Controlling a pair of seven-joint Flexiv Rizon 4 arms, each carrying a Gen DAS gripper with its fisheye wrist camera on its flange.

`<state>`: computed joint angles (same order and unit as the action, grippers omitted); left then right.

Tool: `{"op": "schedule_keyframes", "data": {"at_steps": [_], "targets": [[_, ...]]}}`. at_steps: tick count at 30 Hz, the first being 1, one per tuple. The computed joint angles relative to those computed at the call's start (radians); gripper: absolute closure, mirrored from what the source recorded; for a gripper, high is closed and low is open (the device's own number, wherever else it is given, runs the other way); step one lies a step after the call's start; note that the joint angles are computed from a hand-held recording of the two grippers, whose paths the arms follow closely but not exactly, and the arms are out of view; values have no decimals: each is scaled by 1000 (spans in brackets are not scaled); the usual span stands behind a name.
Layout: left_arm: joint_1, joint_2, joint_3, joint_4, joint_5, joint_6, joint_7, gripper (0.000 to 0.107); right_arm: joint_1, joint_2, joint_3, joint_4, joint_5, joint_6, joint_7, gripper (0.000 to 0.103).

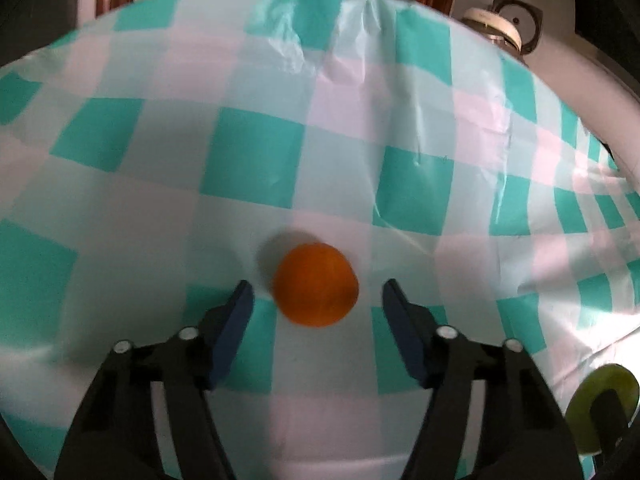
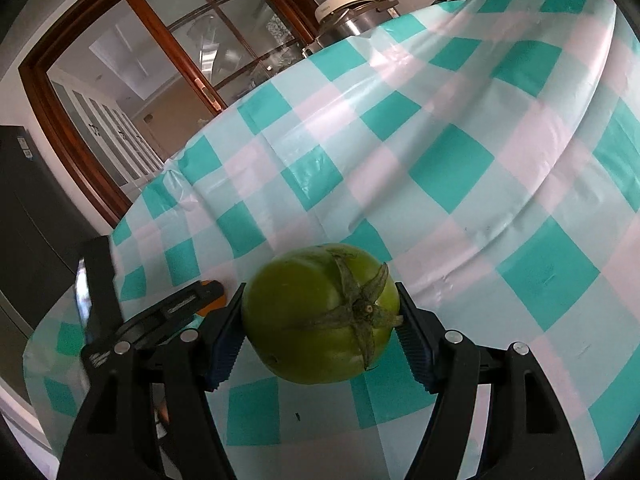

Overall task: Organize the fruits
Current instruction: 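Grasp the mandarin with the left gripper while the right holds the green tomato, then carry the mandarin and green tomato toward the white bin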

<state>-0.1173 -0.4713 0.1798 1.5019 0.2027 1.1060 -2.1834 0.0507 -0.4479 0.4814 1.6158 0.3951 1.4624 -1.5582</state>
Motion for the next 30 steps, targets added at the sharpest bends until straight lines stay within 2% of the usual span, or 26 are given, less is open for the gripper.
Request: {"op": "schedule_keyframes", "data": {"at_steps": [2, 5, 6, 8, 10, 13, 15, 17, 22, 26, 30], "targets": [[20, -9, -21, -6, -34, -21, 27, 62, -1, -3, 2, -3, 2, -1, -3, 35], [55, 3, -55, 47, -90, 50, 77, 62, -1, -6, 6, -5, 3, -2, -12, 35], [40, 14, -37, 64, -77, 66, 67, 62, -6, -5, 12, -3, 7, 2, -21, 35], [-3, 56, 5, 105, -29, 79, 27, 63, -9, -5, 17, -2, 12, 11, -29, 35], [-23, 114, 7, 182, -11, 109, 0, 63, -11, -5, 17, -1, 15, 16, -27, 35], [-99, 209, 54, 280, 123, 134, -140, 62, -16, -7, 22, -4, 18, 10, -26, 35], [-129, 264, 61, 330, 216, 149, -224, 62, -17, -7, 22, -5, 18, 6, -29, 35], [-118, 294, 39, 372, 240, 180, -248, 62, -19, -8, 24, -6, 21, 5, -32, 35], [-57, 298, -24, 378, 240, 216, -245, 62, -17, -7, 22, -6, 25, 5, -36, 35], [-3, 289, -74, 423, 114, 259, -153, 62, -29, -14, 39, -15, 33, -5, -61, 35], [-10, 280, -59, 422, 91, 272, -142, 62, -36, -19, 49, -24, 52, -8, -81, 35]]}}
